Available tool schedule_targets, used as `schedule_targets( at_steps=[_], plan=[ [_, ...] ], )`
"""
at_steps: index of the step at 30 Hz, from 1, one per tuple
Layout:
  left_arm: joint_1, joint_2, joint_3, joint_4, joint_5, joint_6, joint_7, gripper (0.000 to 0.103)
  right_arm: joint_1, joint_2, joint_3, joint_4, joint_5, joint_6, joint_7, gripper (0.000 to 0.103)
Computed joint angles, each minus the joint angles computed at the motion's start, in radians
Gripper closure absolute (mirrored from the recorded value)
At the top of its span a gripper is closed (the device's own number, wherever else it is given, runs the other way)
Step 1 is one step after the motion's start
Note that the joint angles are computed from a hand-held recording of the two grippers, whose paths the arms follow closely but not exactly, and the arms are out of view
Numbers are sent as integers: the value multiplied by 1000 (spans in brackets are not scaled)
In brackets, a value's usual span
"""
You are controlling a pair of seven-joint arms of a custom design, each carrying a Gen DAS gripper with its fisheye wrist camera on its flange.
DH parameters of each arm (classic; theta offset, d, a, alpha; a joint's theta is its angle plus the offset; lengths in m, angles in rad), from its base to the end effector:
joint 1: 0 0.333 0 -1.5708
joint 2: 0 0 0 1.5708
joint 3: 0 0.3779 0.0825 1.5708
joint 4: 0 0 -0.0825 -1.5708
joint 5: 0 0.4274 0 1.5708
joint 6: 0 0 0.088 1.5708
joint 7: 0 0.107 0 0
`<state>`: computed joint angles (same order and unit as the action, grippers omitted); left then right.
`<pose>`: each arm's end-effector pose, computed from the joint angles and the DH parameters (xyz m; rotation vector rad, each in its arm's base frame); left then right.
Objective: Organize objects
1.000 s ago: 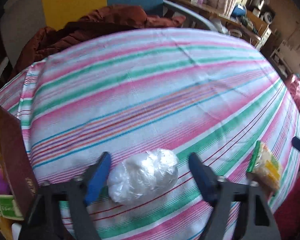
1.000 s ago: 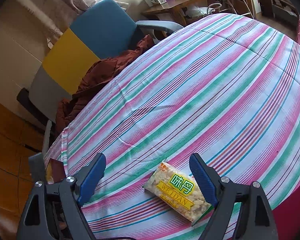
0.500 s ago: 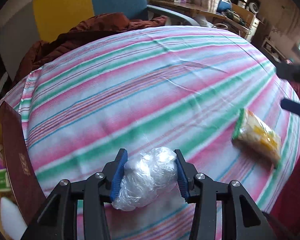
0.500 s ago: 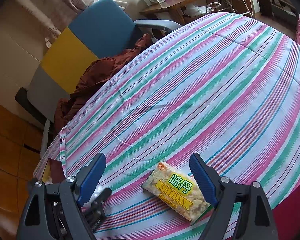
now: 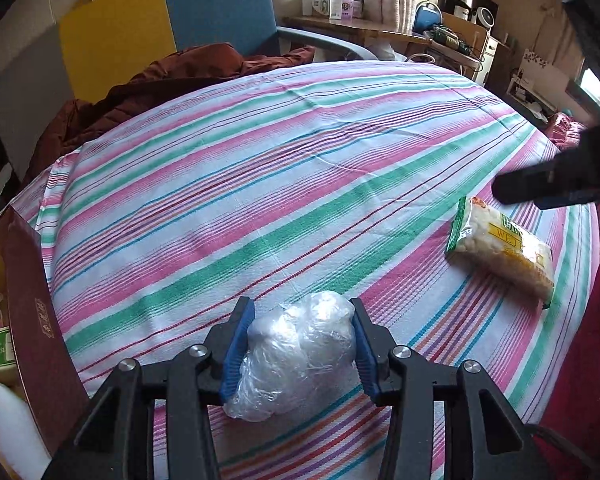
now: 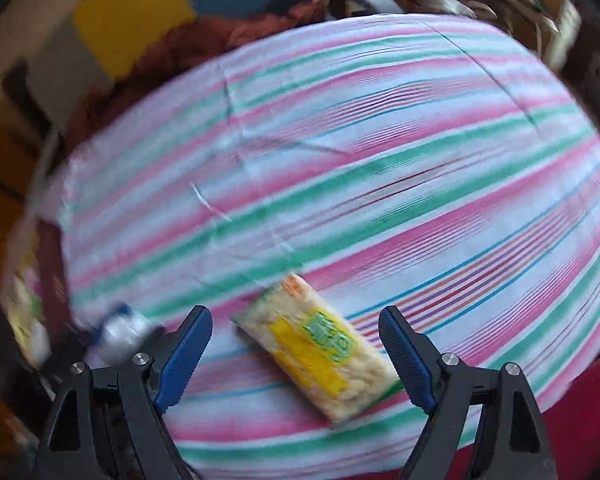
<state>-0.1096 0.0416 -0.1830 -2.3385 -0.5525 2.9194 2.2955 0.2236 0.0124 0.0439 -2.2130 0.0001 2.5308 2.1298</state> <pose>0.5616 -0.1344 0.4018 -1.3993 2.3796 -0.7188 0.5715 0.1566 0.4395 -1.7026 2.2888 -0.1588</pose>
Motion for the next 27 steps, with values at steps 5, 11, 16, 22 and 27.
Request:
schedule_targets(
  at_steps=[5, 11, 16, 22, 27],
  plan=[
    [0, 7, -5, 4, -49, 9, 37, 55, 4, 83, 11, 98, -1, -188, -182, 16],
    [4, 8, -7, 11, -90, -5, 61, 54, 2, 113, 11, 128, -7, -251, -192, 41],
    [3, 2, -7, 4, -116, -1, 87, 54, -12, 52, 3, 50, 38, -131, -163, 55],
    [1, 3, -6, 3, -127, 6, 99, 54, -16, 77, 7, 66, 111, -110, -182, 54],
    [2, 2, -7, 3, -149, 4, 114, 53, -9, 105, 4, 66, 49, -25, -123, 52]
  ],
)
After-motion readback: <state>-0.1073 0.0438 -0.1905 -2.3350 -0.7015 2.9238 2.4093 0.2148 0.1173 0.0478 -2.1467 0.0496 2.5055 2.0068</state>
